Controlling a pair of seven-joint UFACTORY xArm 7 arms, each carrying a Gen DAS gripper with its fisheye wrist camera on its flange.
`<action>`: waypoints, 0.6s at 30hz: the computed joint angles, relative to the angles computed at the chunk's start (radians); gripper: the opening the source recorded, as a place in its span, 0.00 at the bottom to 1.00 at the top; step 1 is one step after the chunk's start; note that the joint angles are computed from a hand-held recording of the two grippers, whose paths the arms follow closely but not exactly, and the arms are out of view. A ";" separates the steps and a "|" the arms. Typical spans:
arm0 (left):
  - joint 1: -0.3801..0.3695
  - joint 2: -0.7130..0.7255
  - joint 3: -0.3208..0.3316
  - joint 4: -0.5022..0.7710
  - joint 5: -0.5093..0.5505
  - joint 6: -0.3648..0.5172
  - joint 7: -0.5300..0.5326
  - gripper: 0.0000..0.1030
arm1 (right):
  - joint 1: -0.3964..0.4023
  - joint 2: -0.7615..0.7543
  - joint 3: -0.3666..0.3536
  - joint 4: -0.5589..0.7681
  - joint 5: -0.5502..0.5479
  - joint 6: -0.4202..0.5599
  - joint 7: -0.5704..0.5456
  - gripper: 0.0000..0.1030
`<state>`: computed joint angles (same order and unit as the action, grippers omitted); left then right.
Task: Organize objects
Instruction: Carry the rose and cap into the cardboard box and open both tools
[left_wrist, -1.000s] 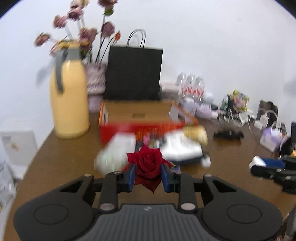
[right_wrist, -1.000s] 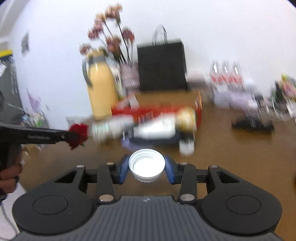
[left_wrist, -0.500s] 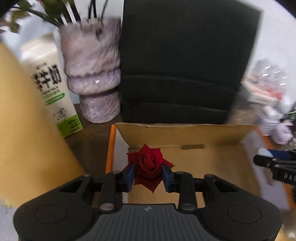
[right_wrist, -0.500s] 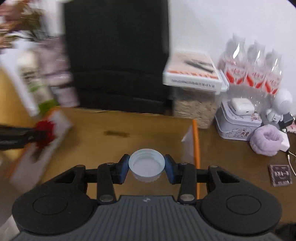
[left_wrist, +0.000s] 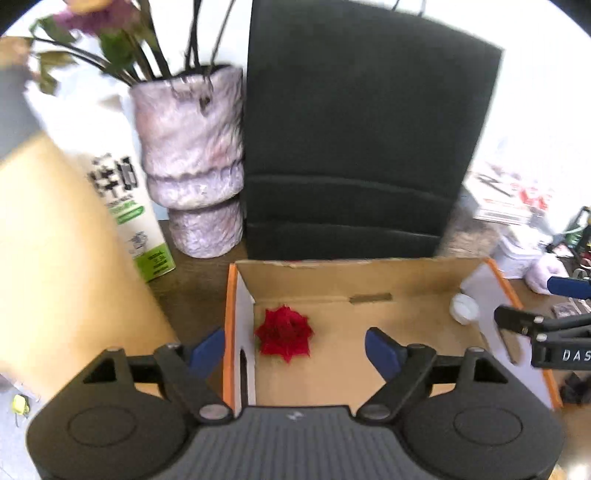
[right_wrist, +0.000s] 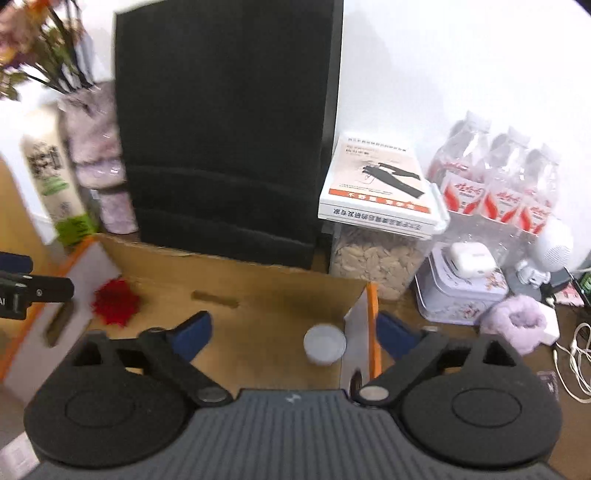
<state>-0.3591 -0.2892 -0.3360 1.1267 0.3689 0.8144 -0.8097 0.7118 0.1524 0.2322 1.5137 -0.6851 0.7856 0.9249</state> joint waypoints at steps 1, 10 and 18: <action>-0.016 -0.058 0.000 -0.039 -0.021 -0.007 -0.004 0.82 | -0.004 -0.032 0.009 -0.025 0.037 0.002 -0.026 1.00; -0.227 -0.733 -0.189 -0.403 -0.248 0.084 -0.094 0.93 | 0.013 -0.605 0.193 -0.578 0.112 -0.113 0.188 1.00; -0.339 -1.097 -0.485 -0.354 -0.487 0.511 -0.332 0.96 | 0.235 -1.068 0.523 -0.772 0.360 0.228 0.232 1.00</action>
<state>-0.6982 -1.3860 -0.8211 0.7731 -0.1181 1.3258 -1.1416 0.9467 -0.9153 0.7549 0.7421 -0.3254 1.0140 1.1573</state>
